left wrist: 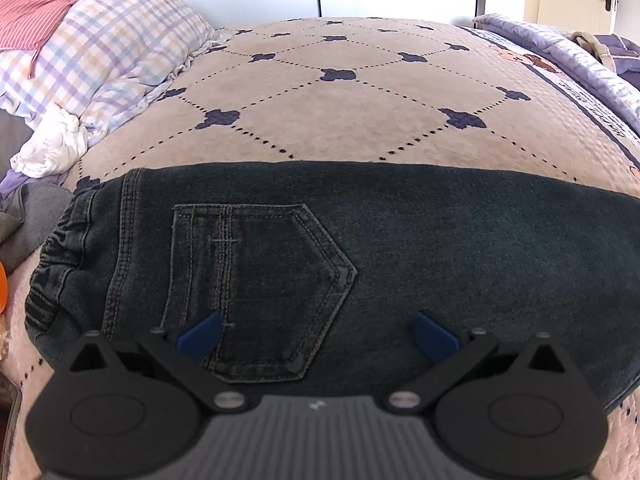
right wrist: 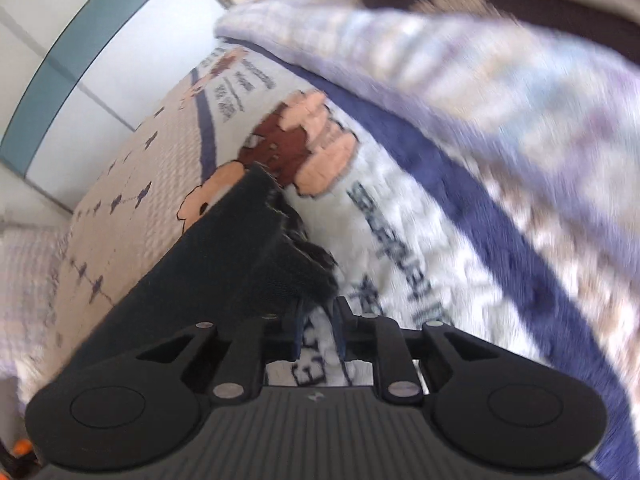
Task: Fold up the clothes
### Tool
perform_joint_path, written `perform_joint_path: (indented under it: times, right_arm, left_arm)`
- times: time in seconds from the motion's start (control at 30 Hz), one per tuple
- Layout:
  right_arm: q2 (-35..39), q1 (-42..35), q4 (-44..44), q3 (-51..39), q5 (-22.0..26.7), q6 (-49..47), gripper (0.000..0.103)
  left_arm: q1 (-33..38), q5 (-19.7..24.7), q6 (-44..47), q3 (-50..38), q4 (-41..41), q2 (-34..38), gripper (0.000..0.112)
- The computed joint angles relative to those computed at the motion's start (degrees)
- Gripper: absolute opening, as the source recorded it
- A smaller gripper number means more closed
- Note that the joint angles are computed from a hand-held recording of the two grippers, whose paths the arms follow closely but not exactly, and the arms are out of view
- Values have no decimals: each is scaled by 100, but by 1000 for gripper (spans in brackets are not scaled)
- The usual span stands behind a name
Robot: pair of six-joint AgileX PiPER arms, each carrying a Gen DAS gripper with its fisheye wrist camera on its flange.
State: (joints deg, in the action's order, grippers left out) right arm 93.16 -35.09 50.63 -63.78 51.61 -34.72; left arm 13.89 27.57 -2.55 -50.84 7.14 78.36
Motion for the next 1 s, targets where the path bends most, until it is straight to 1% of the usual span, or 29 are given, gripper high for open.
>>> perform_joint_path:
  times: [0.03, 0.07, 0.1, 0.13, 0.17, 0.3, 0.4, 0.43, 0.47, 0.53, 0.6, 0.67, 0.73, 0.77, 0.8, 0.83, 0.87, 0.9, 0.93, 1.0]
  right_arm:
    - [109, -113, 225, -16, 185, -3, 21]
    - [228, -228, 530, -22, 364, -50, 29]
    - [352, -323, 860, -9, 518, -104, 37]
    - [447, -355, 1085, 30, 568, -102, 49]
    - [500, -330, 1210, 87, 505, -35, 50]
    - [474, -102, 1512, 240, 117, -56, 50]
    - [429, 83, 1344, 173, -60, -112, 49]
    - [384, 159, 1234, 166, -161, -131, 42]
    - [306, 261, 1063, 183, -337, -113, 27]
    - [161, 457, 845, 233, -667, -179, 21]
    - [-163, 748, 642, 340, -1104, -355, 14]
    - [-634, 1164, 522, 562, -1743, -816, 14]
    - [-1158, 1898, 279, 896, -2802, -1435, 14]
    - [-1393, 2353, 36, 1079, -3375, -1698, 14]
    - [-1578, 2833, -372, 1258, -3948, -1731, 14]
    - [-1712, 3266, -771, 1405, -4427, -1706, 14]
    - [-1805, 3590, -941, 1487, -4677, -1722, 14]
    - [-1881, 3839, -882, 1511, -4776, -1891, 14]
    - [-1927, 4110, -596, 1535, -4917, -2290, 14]
    - [-1910, 4734, 247, 1567, -5397, -3436, 14]
  left_arm:
    - [-8, -14, 1, 18, 9, -15, 103]
    - [-14, -32, -1, 36, 17, -26, 103]
    - [-13, -49, 0, 49, 16, -29, 103]
    - [-6, -62, 7, 57, -2, -27, 103]
    - [2, -72, 6, 65, -20, -26, 103]
    - [-59, -101, -193, 119, 143, -51, 103]
    - [-36, -60, -36, 91, -13, -48, 103]
    - [-21, -57, 20, 85, -59, -43, 103]
    - [-11, -53, 55, 79, -92, -38, 103]
    - [-17, -32, 35, 62, -82, -30, 103]
    - [-32, -12, 13, 55, -51, -40, 103]
    - [-27, 20, 58, 32, -88, -39, 103]
    - [-8, 59, 131, 2, -163, -34, 103]
    - [12, 83, 181, -17, -227, -33, 103]
    - [40, 108, 259, -37, -324, -33, 103]
    - [75, 136, 359, -55, -454, -34, 103]
    - [105, 164, 454, -73, -574, -36, 103]
    - [130, 192, 549, -88, -690, -43, 103]
    - [154, 215, 645, -97, -797, -57, 103]
    - [182, 228, 749, -98, -900, -107, 103]
